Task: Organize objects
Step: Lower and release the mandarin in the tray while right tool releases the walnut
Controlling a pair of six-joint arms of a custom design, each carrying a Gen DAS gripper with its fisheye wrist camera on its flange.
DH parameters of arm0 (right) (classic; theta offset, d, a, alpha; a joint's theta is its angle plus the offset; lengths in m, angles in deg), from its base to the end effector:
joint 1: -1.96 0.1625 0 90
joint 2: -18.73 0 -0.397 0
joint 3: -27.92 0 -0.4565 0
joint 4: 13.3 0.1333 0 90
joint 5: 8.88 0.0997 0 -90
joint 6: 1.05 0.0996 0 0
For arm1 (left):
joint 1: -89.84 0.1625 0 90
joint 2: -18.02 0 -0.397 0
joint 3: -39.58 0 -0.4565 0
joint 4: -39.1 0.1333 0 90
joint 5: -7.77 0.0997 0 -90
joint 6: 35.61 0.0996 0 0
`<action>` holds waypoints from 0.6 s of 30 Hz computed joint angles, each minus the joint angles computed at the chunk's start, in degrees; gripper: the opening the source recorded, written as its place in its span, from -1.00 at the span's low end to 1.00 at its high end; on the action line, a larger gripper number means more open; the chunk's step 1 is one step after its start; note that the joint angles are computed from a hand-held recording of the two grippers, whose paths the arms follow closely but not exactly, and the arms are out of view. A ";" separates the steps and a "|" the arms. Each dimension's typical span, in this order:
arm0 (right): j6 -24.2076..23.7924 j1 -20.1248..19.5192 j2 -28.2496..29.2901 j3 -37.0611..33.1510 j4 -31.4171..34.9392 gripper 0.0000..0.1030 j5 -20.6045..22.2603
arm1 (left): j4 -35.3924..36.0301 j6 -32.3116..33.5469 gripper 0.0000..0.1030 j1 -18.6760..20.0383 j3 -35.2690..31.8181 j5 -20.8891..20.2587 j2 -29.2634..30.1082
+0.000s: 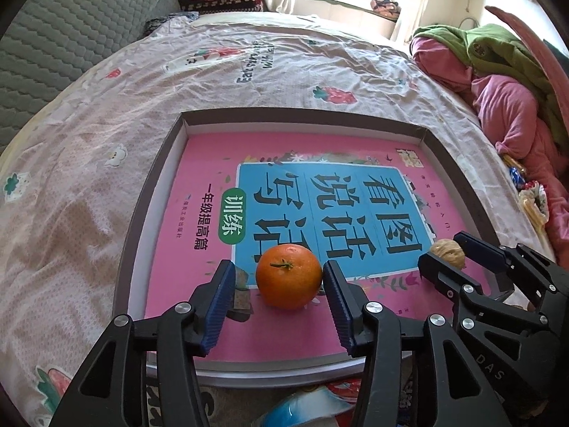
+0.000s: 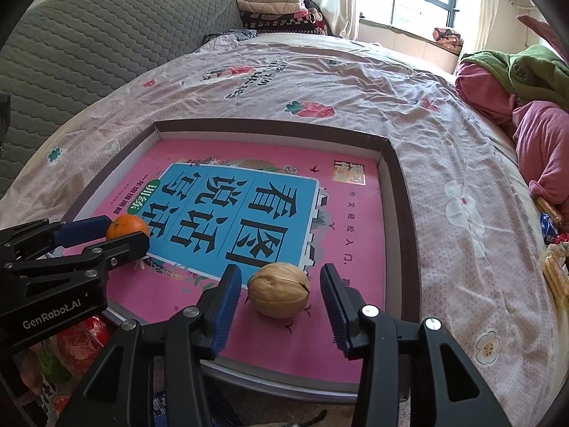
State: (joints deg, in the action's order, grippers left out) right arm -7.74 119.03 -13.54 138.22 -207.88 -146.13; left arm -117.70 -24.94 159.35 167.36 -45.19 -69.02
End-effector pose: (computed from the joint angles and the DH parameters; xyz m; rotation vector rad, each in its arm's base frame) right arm 0.3038 -0.4622 -0.0880 0.4433 -2.2831 0.7162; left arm 0.0092 -0.5275 0.2334 0.4779 2.4252 -0.6389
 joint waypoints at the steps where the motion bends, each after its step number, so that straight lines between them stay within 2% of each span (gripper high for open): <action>1: -0.03 0.05 -0.04 0.05 -0.17 -0.10 -0.03 | -0.19 0.00 0.07 -0.12 0.18 0.10 -0.19; 10: -1.55 1.16 -0.32 0.27 -2.55 -0.10 -0.55 | -1.06 -0.95 0.33 -1.84 2.29 0.29 -3.62; 18: -2.64 2.29 -1.13 1.06 -5.00 0.01 -0.63 | -0.91 -1.98 0.33 -3.59 4.20 1.37 -6.79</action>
